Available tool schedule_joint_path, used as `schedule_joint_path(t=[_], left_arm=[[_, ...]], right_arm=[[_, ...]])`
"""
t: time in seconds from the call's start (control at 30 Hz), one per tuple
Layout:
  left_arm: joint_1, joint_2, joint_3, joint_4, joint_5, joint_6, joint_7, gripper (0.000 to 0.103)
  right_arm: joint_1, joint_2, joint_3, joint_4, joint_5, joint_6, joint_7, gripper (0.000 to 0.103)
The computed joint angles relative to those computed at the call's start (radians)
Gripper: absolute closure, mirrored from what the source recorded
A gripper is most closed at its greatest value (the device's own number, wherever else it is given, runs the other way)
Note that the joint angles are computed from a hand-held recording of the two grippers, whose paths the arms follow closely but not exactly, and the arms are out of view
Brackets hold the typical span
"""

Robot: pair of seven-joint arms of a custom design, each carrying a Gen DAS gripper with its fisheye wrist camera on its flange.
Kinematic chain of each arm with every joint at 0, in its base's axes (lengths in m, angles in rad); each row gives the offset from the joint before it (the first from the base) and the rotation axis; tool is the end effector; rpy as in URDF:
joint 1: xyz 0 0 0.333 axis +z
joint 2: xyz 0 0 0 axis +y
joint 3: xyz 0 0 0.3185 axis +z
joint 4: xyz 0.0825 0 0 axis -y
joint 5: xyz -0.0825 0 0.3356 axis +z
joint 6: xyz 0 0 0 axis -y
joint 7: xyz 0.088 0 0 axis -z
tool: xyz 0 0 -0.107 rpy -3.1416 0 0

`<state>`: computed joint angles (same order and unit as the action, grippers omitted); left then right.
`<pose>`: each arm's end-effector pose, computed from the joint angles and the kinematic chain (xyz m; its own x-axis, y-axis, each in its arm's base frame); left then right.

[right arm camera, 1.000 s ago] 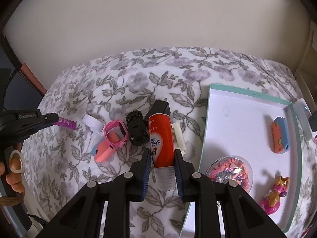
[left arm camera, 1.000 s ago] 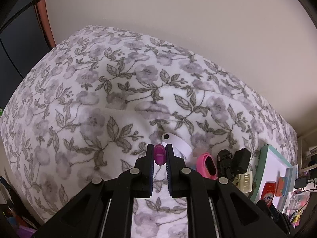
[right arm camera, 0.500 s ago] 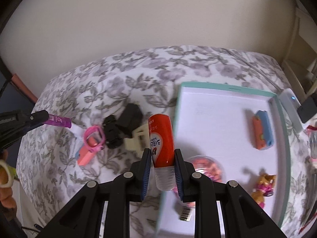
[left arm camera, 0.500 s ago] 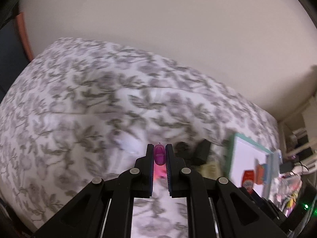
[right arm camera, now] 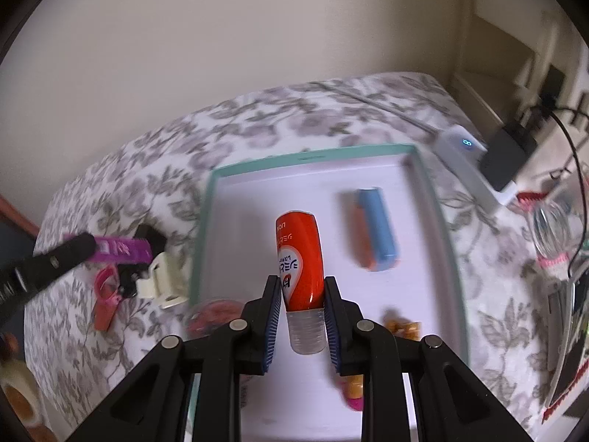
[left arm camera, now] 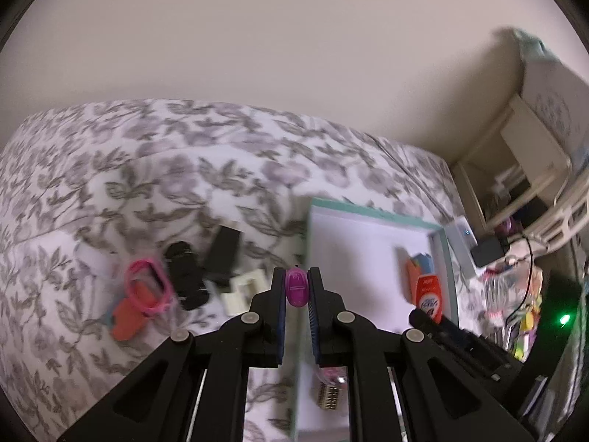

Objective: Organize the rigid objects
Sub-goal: 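Lift and carry purple lighter and red glue stick with both tools over the tray, then lower lighter into tray and open left tool while right tool releases glue stick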

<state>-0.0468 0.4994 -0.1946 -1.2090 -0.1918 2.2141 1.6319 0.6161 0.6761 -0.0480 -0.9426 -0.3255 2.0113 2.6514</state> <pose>0.6826 -0.1358 0.5635 -0.2373 -0.9387 0.2500 -0.8703 0.0911 -0.4840 0.6141 0.3858 0.5349 -0.3632 -0.9194 -0.1508 -0.7893 0.3896 -0.4746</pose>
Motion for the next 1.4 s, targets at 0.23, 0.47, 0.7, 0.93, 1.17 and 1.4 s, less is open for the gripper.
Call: schedule_joint_path(t=[0.23,0.47,0.7,0.93,1.17,1.4], left_arm=[[-0.028,0.005,-0.022,-0.045,-0.019,0.048,0.026,0.092],[-0.038,0.006,-0.027,-0.088,-0.027,0.106,0.04,0.092],[-0.041,0.012,-0.029,-0.098,-0.022,0.119,0.049,0.092],[-0.052,0.019,-0.03,-0.093,-0.007,0.092,0.063,0.091],[-0.067,0.025,-0.027,-0.088,0.014,0.068,0.075,0.091],[-0.07,0.028,-0.023,-0.078,0.02,0.054,0.074,0.091]], right_arm=[[-0.021,-0.074,0.003,-0.134,-0.02,0.025,0.035,0.079],[-0.033,-0.073,0.016,-0.148,-0.015,0.031,0.029,0.079],[-0.028,-0.033,0.017,-0.086,-0.001,-0.014,-0.003,0.078],[-0.024,0.009,0.016,-0.022,0.02,-0.059,-0.033,0.078],[-0.022,0.016,0.011,-0.02,0.035,-0.06,-0.038,0.077],[-0.017,0.03,0.007,0.011,0.033,-0.085,-0.047,0.077]])
